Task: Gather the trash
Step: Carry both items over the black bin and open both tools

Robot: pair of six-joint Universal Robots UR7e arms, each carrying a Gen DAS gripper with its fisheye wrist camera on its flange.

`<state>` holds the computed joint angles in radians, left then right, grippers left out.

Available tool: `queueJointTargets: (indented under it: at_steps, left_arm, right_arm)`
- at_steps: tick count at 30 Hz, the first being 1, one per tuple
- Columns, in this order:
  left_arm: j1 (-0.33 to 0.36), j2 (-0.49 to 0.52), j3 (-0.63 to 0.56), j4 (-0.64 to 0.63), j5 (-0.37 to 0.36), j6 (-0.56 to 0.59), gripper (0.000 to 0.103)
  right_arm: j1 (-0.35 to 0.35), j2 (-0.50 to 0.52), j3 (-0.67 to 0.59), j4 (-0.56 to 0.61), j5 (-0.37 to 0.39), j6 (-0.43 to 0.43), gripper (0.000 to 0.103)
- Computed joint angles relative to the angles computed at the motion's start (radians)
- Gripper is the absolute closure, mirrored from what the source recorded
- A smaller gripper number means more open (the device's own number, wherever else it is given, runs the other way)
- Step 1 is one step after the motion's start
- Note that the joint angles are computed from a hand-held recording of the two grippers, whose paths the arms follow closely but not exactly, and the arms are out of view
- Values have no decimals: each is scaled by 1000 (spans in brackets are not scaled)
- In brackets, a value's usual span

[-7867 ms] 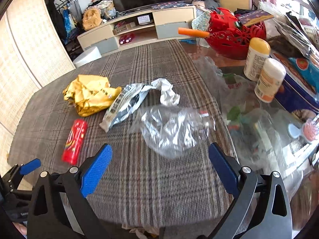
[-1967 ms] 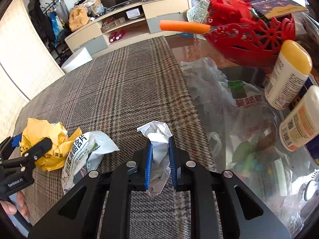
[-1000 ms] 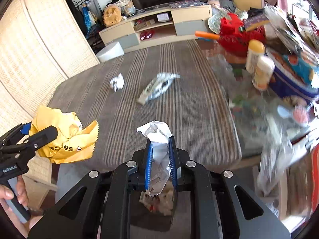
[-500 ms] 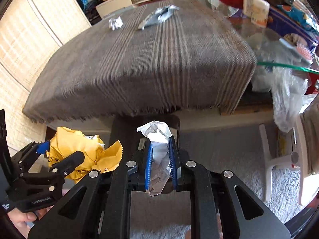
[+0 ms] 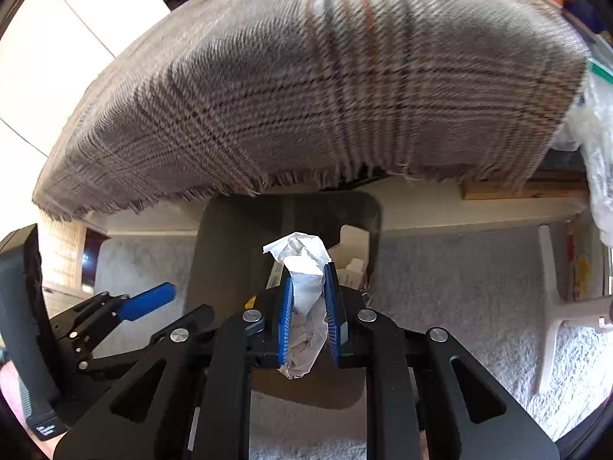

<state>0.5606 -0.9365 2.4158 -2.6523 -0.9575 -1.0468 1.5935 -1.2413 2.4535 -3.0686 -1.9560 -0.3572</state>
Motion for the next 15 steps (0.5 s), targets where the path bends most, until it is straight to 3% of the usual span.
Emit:
queueJointTargets:
  at_steps: [3, 4, 5, 6, 7, 10, 13, 15]
  left_arm:
    - [20, 4, -9, 19, 3, -12, 43]
    - [19, 4, -7, 21, 7, -14, 42]
    - [19, 5, -7, 25, 14, -15, 40]
    - [20, 4, -8, 31, 18, -16, 37]
    - [21, 2, -6, 31, 17, -18, 36]
    - [20, -4, 5, 25, 21, -22, 30]
    - [6, -22, 22, 34, 28, -34, 22]
    - [-5, -38, 35, 41, 32, -47, 16]
  right_arm:
    - [5, 21, -12, -6, -15, 2, 81]
    - [8, 24, -16, -7, -18, 2, 72]
    - [9, 27, -18, -13, -17, 5, 47]
    - [8, 30, -18, -25, -15, 11, 34]
    - [8, 32, -17, -43, -12, 13, 30]
    - [12, 27, -19, -51, -16, 17, 29]
    - [21, 28, -14, -80, -32, 7, 10]
    - [27, 24, -5, -106, -47, -3, 3]
